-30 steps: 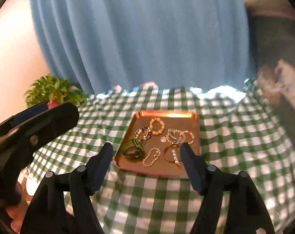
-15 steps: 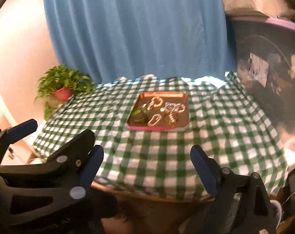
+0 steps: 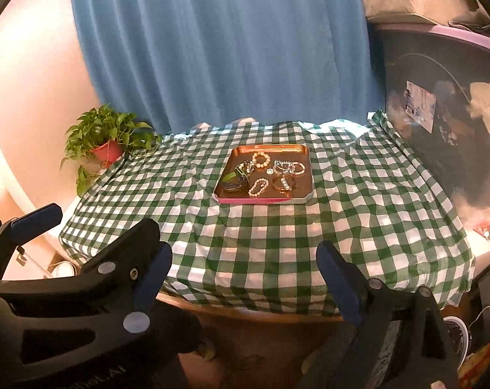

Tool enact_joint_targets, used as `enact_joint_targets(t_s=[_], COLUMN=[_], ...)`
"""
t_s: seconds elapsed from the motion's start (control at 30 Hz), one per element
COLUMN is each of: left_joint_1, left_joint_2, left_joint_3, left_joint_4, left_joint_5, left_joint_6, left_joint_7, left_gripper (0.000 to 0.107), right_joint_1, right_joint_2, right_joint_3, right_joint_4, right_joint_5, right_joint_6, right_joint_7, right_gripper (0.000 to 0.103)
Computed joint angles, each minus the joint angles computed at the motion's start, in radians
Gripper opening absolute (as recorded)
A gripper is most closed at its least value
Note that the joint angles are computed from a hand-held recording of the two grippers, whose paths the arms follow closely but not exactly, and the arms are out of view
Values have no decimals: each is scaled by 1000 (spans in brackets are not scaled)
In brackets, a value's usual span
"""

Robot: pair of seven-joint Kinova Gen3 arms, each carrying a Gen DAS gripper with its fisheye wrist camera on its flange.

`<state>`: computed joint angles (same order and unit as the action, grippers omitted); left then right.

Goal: Organize jewelry

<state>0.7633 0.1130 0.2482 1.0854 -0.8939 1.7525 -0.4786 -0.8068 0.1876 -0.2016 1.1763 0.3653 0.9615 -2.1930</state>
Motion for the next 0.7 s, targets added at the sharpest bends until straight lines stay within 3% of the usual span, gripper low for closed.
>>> enact_joint_targets(t_s=[0.7], left_joint_1=[34], left_joint_2=[13], left_joint_3=[-4], left_joint_4=[-26], left_joint_5=[-46], left_joint_6=[32], left_joint_7=[-3], left_gripper=[103], right_joint_1=[11], right_joint_2=[-17], right_joint_3=[-8], right_joint_4=[15], right_joint_5=[-3], right_joint_6=[-30], right_joint_7=[3], right_gripper=[89])
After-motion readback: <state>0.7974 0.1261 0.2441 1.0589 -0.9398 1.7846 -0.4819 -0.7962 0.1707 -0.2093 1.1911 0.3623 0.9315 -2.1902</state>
